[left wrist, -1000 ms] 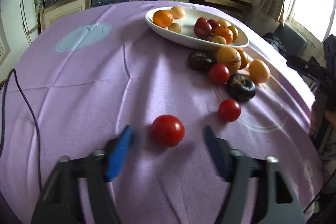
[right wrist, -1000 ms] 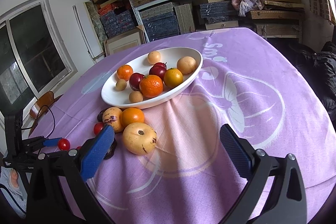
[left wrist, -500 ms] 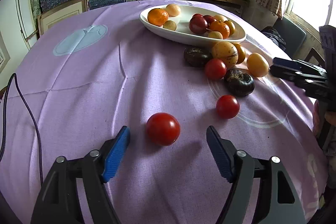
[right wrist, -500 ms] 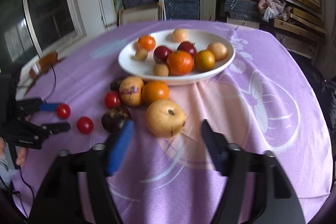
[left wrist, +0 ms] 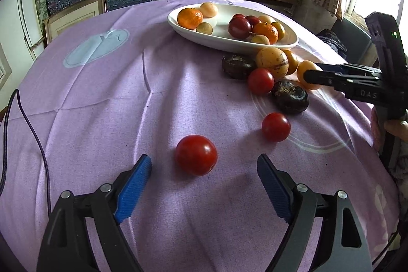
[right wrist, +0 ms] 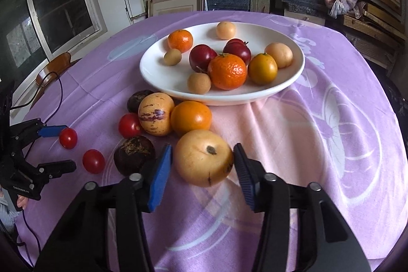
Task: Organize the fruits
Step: 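Grasp a red tomato with the left tool while the right tool grasps a pale yellow apple, then carry the tomato and pale apple over the plate and open both tools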
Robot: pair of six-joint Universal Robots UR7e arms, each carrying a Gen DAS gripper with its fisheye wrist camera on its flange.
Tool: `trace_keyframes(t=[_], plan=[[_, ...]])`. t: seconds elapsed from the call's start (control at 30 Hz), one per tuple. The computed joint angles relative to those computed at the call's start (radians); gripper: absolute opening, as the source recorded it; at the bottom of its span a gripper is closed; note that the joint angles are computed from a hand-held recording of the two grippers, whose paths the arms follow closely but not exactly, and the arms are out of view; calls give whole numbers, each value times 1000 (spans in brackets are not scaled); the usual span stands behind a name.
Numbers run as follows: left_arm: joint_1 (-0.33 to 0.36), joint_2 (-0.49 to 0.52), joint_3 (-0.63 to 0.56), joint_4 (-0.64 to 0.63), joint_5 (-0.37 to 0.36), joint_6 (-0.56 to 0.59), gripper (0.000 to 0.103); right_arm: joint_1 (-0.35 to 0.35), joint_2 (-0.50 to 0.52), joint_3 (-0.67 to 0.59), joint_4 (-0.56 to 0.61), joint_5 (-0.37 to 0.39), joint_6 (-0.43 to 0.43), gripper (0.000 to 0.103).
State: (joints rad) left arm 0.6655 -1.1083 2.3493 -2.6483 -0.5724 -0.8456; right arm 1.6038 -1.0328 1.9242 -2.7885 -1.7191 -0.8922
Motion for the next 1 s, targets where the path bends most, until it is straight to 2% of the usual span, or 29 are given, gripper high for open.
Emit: trace_keyframes(t=[0.13,0.23,0.33,0.4,0.53,0.57,0.73,0.87,1.0], plan=[[-1,2,3,-19,-1,7,86,-8,-1,-16,36,17,13,47],[-25,12,23,-86,33,35,86,-9,-3,-18,44,19,18,47],[-37,25,20,-82,52,46,85,-11,-5,-21,52,23,22,47],[-39,27,22,-91,55,50,79,-13,-6,-23,58,26,26,47],[-20,19,27,-136,20,74,50,-17,-6,-30,69,31,33,47],[-15,18,28,-147,10,82,46,-17,-6,-31,68,30,33,47],[-13,19,26,-147,7,84,46,-17,-7,-31,69,30,33,47],[-5,16,21,-131,-5,78,34,-16,-8,-28,70,30,34,47],[-2,21,14,-129,4,77,31,-16,-8,-28,71,25,29,47]])
